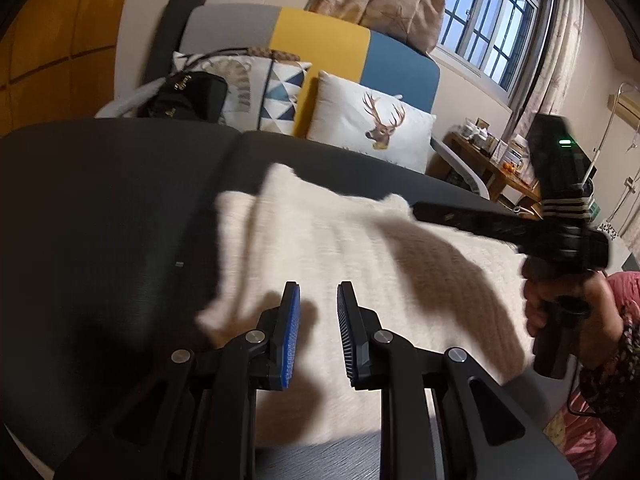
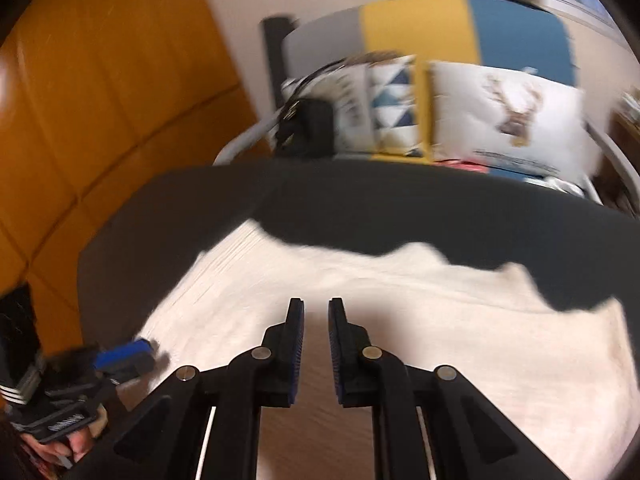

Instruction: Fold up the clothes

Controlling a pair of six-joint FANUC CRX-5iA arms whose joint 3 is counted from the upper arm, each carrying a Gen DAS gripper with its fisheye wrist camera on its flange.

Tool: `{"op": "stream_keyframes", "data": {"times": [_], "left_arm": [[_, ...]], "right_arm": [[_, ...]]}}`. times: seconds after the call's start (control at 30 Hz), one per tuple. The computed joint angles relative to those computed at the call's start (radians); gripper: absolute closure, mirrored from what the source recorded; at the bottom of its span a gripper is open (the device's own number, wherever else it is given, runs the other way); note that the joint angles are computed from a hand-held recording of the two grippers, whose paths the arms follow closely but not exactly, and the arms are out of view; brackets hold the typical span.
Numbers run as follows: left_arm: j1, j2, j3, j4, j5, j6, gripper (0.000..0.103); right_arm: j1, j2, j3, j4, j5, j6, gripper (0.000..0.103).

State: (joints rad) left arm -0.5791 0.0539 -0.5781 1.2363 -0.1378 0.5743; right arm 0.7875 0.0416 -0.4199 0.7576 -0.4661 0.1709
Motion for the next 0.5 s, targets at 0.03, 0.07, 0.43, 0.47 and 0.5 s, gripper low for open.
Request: {"op": "stream_keyframes", "data": {"times": [0.03,0.07,0.43,0.47,0.5], "left_arm": [[0.000,-0.013,-0.015,0.040,0.004,-0.044,0.082],[0.011,-0.021,-0.023,0.036,-0.003,-0.053,0.082],[0.154,-0.041,-0.065,0.052,-0.251,-0.192,0.082],[0.162,-0.037,-0.067,0.073,-0.286,-0.225,0.082],[0.170,-0.030,-0.063,0.088,-0.320,-0.252,0.082]], "right_arm": [[0.006,0.030,0.037,-0.045,-0.013,0.044,0.094],[0.007,0.051,0.061,-0.080,-0.017,0.069,0.095],[0.002,0.159,0.146,-0.159,-0.053,0.112,0.099],[0.001,0.155,0.133,-0.143,-0.039,0.095,0.099],[0.000,0.150,0.117,-0.124,-0.024,0.073,0.099]]}}
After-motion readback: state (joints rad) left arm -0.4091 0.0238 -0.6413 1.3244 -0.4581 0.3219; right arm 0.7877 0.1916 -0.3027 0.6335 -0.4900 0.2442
